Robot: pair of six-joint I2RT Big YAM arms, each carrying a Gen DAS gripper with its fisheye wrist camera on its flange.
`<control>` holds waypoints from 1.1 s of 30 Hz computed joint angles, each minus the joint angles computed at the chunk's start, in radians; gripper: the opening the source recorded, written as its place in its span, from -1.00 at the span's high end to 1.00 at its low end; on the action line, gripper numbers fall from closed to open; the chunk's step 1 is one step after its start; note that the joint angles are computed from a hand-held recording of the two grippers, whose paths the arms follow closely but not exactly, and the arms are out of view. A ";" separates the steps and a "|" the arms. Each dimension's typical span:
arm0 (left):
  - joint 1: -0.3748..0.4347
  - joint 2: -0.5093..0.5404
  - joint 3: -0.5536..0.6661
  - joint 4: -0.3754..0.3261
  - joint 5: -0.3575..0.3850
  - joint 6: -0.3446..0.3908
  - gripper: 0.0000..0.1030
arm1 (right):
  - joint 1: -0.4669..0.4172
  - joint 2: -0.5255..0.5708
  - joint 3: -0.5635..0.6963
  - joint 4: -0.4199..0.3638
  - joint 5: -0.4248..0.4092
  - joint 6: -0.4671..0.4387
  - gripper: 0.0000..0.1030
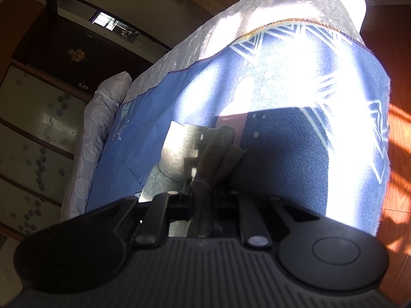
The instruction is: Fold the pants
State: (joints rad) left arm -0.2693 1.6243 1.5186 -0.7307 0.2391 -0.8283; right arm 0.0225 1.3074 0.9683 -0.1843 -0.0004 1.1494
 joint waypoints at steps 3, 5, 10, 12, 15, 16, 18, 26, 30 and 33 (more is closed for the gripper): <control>-0.007 -0.073 -0.053 -0.046 -0.041 0.084 0.42 | 0.028 -0.034 0.015 0.037 -0.020 -0.048 0.70; -0.016 -0.081 -0.050 -0.037 -0.029 0.090 0.42 | 0.064 -0.050 0.047 0.036 -0.041 -0.116 0.70; -0.031 -0.077 -0.044 0.039 0.036 0.053 -0.14 | 0.202 -0.025 0.155 0.029 -0.124 -0.285 0.69; -0.047 -0.070 -0.037 0.049 0.050 0.046 -0.50 | 0.279 0.017 0.211 0.001 -0.138 -0.365 0.69; -0.069 -0.036 -0.024 0.073 0.078 0.032 -0.67 | 0.396 0.107 0.290 -0.040 -0.145 -0.471 0.69; -0.074 -0.029 -0.025 0.074 0.091 0.022 -0.67 | 0.430 0.138 0.310 -0.050 -0.152 -0.490 0.69; -0.077 -0.007 -0.021 0.074 0.121 -0.005 -0.67 | 0.487 0.203 0.349 -0.073 -0.175 -0.510 0.69; -0.092 0.069 0.019 0.031 0.131 -0.009 -0.68 | 0.580 0.302 0.422 -0.217 -0.210 -0.712 0.05; -0.096 0.100 0.049 0.026 0.135 -0.016 -0.68 | 0.551 0.224 0.334 -0.122 -0.256 -0.654 -0.12; -0.106 0.109 0.059 0.038 0.142 -0.023 -0.66 | 0.514 0.126 0.208 -0.013 -0.204 -0.558 -0.12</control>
State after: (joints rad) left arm -0.3752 1.7332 1.5774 -0.6926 0.3813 -0.8516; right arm 0.5361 1.4334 1.1765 -0.1973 -0.2042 0.5917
